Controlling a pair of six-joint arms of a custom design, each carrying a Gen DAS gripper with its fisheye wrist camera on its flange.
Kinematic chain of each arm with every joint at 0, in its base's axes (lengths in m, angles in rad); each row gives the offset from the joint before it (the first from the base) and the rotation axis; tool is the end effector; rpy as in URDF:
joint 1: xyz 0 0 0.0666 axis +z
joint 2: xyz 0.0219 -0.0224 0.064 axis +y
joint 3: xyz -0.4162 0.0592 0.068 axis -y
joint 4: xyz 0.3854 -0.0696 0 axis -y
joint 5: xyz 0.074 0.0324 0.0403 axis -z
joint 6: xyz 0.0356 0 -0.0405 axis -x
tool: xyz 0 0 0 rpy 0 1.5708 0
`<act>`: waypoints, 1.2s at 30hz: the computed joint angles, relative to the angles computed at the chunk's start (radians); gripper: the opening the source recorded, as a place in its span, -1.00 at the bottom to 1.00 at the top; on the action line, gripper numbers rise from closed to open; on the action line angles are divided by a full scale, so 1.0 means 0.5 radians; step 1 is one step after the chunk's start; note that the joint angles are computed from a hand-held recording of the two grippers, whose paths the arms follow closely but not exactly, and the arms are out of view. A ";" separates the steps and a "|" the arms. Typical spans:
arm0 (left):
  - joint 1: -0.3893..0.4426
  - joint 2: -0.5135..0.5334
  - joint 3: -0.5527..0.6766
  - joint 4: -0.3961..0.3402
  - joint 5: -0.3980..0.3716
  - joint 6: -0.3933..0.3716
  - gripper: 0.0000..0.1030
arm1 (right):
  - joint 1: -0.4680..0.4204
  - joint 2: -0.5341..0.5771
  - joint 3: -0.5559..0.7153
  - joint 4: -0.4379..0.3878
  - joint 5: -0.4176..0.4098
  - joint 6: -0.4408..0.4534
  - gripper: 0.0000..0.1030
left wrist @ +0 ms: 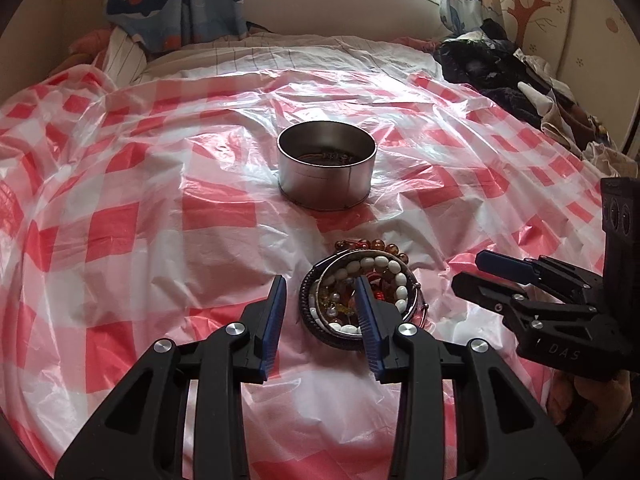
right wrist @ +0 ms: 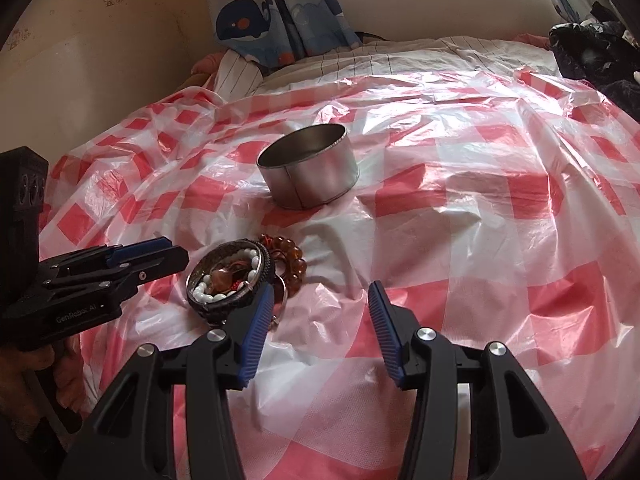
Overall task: Organize jewelry
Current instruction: 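Grasp the silver bangle with the left tool and lift it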
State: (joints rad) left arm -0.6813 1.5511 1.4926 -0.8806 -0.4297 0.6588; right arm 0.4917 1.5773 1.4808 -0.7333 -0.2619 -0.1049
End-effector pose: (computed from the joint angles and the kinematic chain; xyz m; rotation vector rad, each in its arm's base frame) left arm 0.4201 -0.3220 0.4396 -0.1435 2.3916 -0.0762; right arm 0.4800 0.2671 0.4291 -0.5925 2.3746 0.5867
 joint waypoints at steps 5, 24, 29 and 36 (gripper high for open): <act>0.007 0.062 0.064 -0.040 -0.039 -0.077 -0.48 | 0.000 0.019 0.008 -0.013 -0.015 -0.003 0.09; 0.081 -0.075 -0.082 0.168 0.060 0.077 -0.95 | -0.001 0.039 0.026 -0.036 -0.023 -0.004 0.15; 0.144 -0.144 -0.157 0.160 0.017 0.266 -0.95 | 0.022 -0.002 -0.003 0.058 -0.043 0.057 0.15; 0.172 -0.156 -0.172 0.113 -0.016 0.361 -0.95 | 0.181 0.044 0.123 0.008 0.006 0.450 0.51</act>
